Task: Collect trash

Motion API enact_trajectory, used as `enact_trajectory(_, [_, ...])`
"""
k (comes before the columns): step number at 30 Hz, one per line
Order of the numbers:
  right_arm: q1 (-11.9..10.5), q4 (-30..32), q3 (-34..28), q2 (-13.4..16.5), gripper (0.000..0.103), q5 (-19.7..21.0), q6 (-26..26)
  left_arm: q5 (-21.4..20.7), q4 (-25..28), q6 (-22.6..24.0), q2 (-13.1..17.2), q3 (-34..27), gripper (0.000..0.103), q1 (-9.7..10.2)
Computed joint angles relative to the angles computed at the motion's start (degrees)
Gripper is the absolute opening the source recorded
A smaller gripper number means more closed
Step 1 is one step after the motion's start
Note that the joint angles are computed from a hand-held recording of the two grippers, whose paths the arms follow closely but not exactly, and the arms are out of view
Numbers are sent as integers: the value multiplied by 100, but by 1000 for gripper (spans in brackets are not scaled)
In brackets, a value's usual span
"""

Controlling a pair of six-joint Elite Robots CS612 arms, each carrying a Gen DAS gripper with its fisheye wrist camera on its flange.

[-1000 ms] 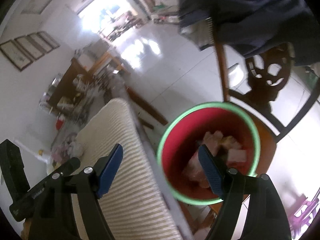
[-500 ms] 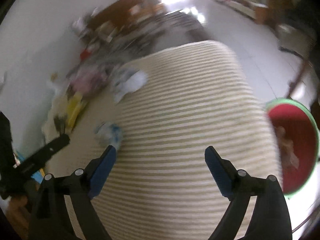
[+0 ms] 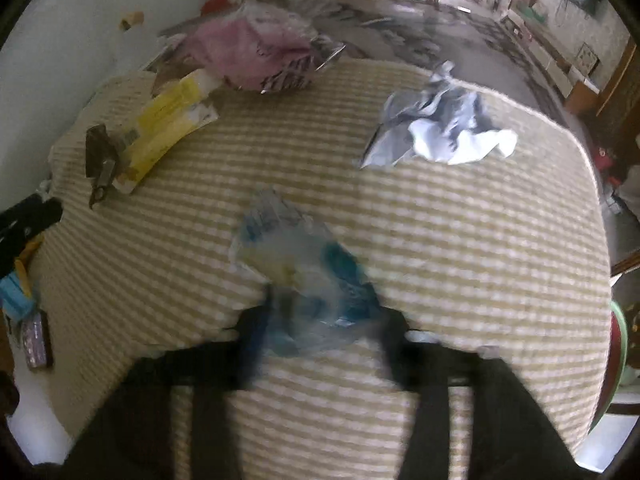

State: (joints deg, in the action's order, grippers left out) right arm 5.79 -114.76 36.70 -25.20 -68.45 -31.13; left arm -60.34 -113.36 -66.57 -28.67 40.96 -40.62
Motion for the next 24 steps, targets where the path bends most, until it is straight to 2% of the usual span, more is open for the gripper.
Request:
enact_trajectory(5, [-112,-365,790,-455,33,351,387,9,-11,459,100,-75,81,113])
enact_trajectory(12, [-239,-566,1828,-1049,35,570,628,-99,145,1029,491,-670,80,188])
enact_trajectory(13, [-254,-605,1928,-1098,35,581,692,-159,129,1096,537,-739,74,197])
enact_trajectory(14, [-264,-628,1982,-1127,35,586,736,-205,117,1146,566,-787,62,200])
enact_trajectory(16, [-272,-714,2043,-1160,35,556,792,-258,143,1175,611,-883,52,193])
enact_trajectory(21, [-287,-896,2168,-1246,36,515,905,-328,-340,1154,418,-551,47,131])
enact_trajectory(24, [-275,-981,2209,-1269,36,314,975,-495,-712,1093,230,-245,47,70])
